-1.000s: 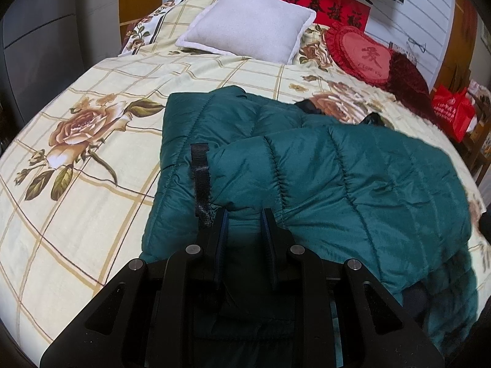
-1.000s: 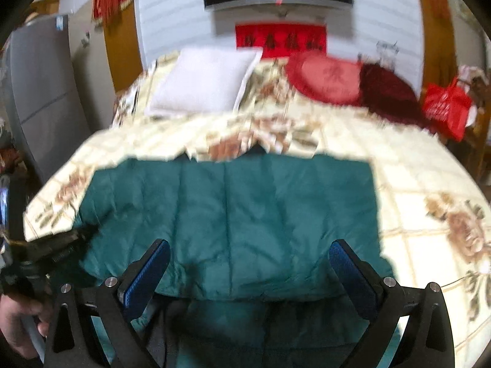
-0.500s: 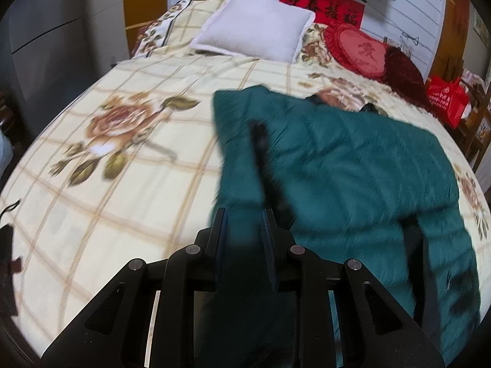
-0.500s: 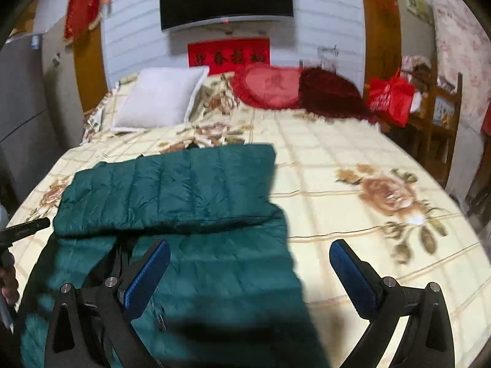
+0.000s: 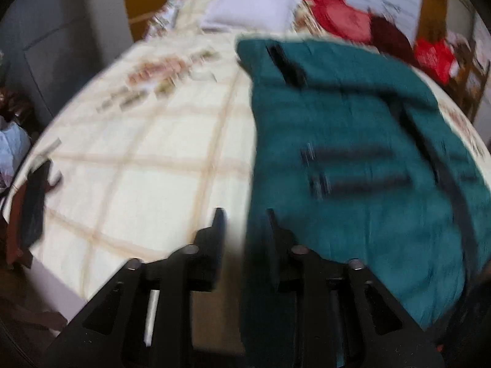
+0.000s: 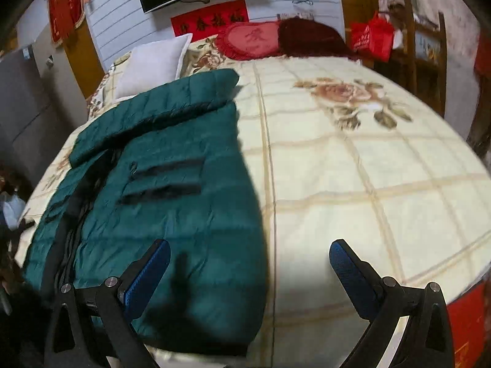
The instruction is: Fold large clothes
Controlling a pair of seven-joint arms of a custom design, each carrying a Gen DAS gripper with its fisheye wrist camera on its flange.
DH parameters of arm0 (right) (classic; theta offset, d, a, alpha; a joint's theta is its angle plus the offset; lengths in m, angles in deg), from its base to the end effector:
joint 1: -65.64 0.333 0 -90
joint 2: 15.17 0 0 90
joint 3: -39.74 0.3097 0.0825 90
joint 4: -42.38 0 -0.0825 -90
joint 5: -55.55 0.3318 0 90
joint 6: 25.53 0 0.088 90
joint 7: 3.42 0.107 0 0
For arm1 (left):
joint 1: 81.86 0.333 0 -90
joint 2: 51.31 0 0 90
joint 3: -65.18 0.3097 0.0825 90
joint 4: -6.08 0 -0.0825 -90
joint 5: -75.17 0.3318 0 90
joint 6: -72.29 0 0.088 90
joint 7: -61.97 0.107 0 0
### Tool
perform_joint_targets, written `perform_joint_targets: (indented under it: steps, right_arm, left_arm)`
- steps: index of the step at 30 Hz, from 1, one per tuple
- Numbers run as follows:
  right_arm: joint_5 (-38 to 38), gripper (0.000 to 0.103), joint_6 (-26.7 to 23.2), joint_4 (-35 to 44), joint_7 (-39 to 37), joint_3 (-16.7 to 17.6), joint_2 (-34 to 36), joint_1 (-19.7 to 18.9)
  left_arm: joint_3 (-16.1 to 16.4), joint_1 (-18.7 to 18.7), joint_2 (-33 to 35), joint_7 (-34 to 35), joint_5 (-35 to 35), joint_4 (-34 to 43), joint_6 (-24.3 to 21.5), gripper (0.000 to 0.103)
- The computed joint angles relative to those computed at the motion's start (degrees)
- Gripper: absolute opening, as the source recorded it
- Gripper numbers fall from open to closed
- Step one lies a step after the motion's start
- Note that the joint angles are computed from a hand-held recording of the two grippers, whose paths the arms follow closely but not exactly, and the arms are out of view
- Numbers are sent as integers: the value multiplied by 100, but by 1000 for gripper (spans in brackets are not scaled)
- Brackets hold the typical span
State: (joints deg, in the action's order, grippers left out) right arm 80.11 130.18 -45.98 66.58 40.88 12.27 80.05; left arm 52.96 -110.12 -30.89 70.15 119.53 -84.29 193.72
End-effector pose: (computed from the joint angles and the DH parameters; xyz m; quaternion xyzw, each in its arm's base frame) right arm 0.6649 0.1665 0.4711 -0.7451 0.5575 -0.1410 0.3379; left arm 0.5153 -0.3728 0.4790 -0.7876 0.5266 -0.1747 0.2679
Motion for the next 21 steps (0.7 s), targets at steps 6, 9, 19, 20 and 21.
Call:
perform_joint_targets:
  steps: [6,9,19,20,21]
  right_arm:
    - [1447,103,-510,-72,-913,796,31,-697]
    - [1837,103,-360,-165,-1248,766,-10,-625]
    - [2899,103,-454,-338,-2273,952,-113,-761]
    - [3064,103,-532,-370,-2455,1000,-137,-800]
    - [3128,103,-509,-404,-2519,972,-153,-767]
  left_arm:
    - [7,68,-421,-971,366,-786,725,66]
    - [-1,133,-445,-1211,368,-931,764,75]
    - [-51,298,-636,-1727,561,-1343,1441,85]
    - [-54,349,-713,-1762,577,-1474,1708,85]
    - [-49,366,-775,-1845,643,-1575,1887,85]
